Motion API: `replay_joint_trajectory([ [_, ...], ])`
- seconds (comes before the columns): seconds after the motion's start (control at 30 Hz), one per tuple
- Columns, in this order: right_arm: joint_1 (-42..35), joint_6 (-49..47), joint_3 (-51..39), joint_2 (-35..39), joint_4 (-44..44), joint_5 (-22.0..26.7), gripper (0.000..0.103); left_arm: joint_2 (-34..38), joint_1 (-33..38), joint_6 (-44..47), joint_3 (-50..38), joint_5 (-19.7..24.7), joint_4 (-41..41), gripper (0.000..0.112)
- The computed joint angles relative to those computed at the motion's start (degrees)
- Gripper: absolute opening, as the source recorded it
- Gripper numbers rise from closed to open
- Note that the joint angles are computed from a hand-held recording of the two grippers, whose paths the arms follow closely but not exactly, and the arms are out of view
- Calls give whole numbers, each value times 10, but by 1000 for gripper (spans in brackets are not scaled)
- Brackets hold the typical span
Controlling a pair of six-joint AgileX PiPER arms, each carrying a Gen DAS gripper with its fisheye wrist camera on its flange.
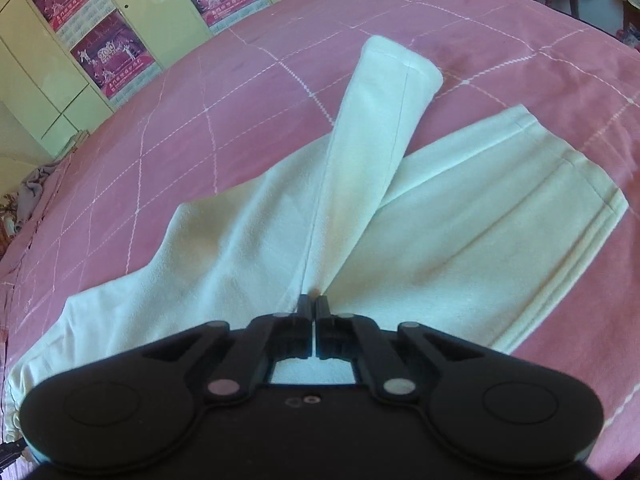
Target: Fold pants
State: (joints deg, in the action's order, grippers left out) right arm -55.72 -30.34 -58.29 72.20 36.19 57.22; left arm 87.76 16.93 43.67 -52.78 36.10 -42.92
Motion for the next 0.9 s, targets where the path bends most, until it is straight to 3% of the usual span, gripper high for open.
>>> replay_joint_trajectory([
  [0.17, -80, -58, 41, -3, 40, 34, 1, 0, 7, 17, 4, 4, -15, 26],
  [0.23, -134, -91, 49, 1, 87, 66, 9, 1, 10, 23, 3, 7, -20, 26],
  [0.27, -157, -105, 51, 4, 110, 76, 20, 1, 10, 25, 4, 7, -22, 26],
  [0.3, -177, -119, 51, 9, 132, 87, 25, 1, 10, 24, 5, 6, -22, 26],
  [0.4, -184, -123, 36, 25, 158, 85, 40, -1, 9, 26, 7, 3, -24, 26],
  [0.53, -146, -92, 5, 68, 162, 35, 41, 0, 11, 29, 8, 5, -29, 26],
  [0.63, -141, -57, -19, 122, 188, 26, 40, 3, 22, 40, 9, 16, -48, 26],
  [0.7, -158, -58, -14, 138, 218, 45, 40, 4, 29, 51, 12, 19, -64, 26],
  [0.9, -238, -196, 86, 133, 333, 113, 40, 12, 31, 53, 7, 25, -69, 26],
])
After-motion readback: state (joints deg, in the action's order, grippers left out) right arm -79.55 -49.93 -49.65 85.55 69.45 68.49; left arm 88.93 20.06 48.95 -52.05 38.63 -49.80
